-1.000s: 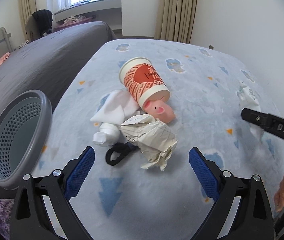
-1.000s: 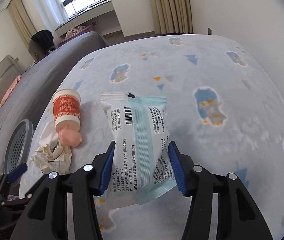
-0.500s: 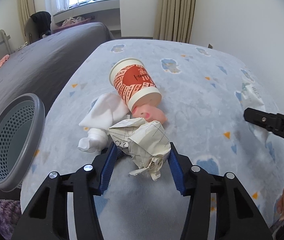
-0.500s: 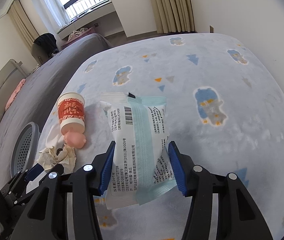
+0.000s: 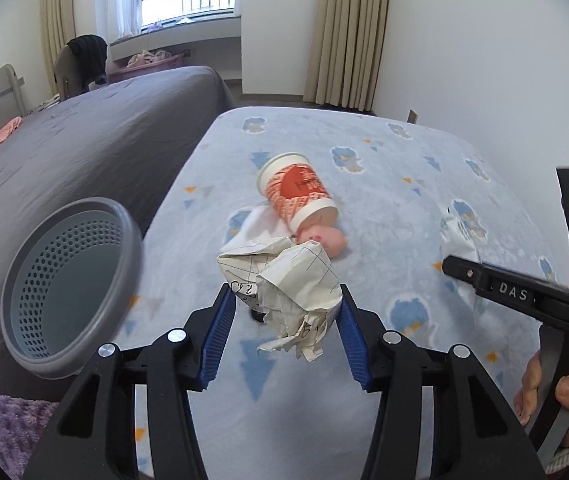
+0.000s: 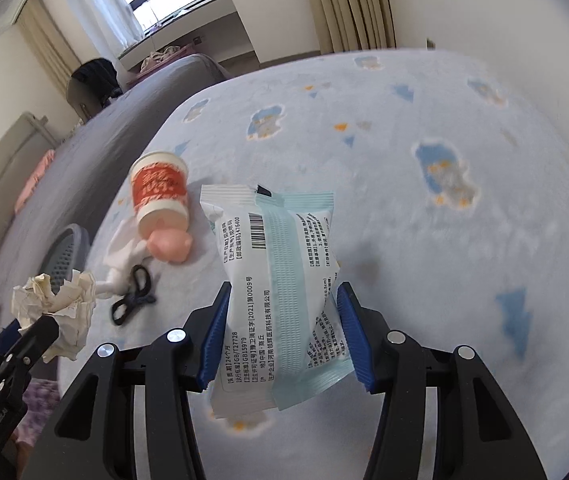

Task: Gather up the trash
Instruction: 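Carry both items over the grey wastebasket and open both grippers to drop them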

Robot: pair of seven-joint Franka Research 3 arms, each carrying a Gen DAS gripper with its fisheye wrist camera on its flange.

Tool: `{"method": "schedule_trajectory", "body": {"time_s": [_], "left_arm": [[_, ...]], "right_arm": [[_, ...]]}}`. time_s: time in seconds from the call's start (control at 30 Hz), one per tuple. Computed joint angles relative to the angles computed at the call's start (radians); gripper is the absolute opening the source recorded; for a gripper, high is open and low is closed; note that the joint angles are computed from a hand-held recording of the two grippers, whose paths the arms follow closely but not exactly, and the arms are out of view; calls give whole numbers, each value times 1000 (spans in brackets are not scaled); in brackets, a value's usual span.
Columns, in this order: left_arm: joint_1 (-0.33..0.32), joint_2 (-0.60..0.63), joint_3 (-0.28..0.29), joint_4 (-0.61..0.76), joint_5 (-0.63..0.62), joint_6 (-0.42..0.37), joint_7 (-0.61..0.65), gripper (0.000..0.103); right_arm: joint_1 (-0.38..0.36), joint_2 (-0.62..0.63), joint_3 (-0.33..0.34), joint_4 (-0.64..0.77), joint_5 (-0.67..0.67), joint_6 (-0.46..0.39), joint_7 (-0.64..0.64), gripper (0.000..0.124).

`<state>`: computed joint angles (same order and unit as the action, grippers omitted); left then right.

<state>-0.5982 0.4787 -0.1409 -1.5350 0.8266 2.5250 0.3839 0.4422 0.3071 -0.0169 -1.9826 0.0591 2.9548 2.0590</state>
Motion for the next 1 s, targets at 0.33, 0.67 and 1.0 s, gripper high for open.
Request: {"method": "schedule_trajectory", "body": {"time_s": [0.33, 0.67, 1.0], "left_arm": [[91, -183, 0, -258, 77, 103, -116, 50], [213, -312, -14, -438, 170, 164, -215, 50], [321, -346, -14, -475, 184, 192, -154, 50]], "right_arm": [[190, -31, -128, -20, -304, -1, 341, 51], [225, 61, -61, 144, -396, -72, 398, 51], [260, 252, -17, 464, -313, -160, 253, 51]]}}
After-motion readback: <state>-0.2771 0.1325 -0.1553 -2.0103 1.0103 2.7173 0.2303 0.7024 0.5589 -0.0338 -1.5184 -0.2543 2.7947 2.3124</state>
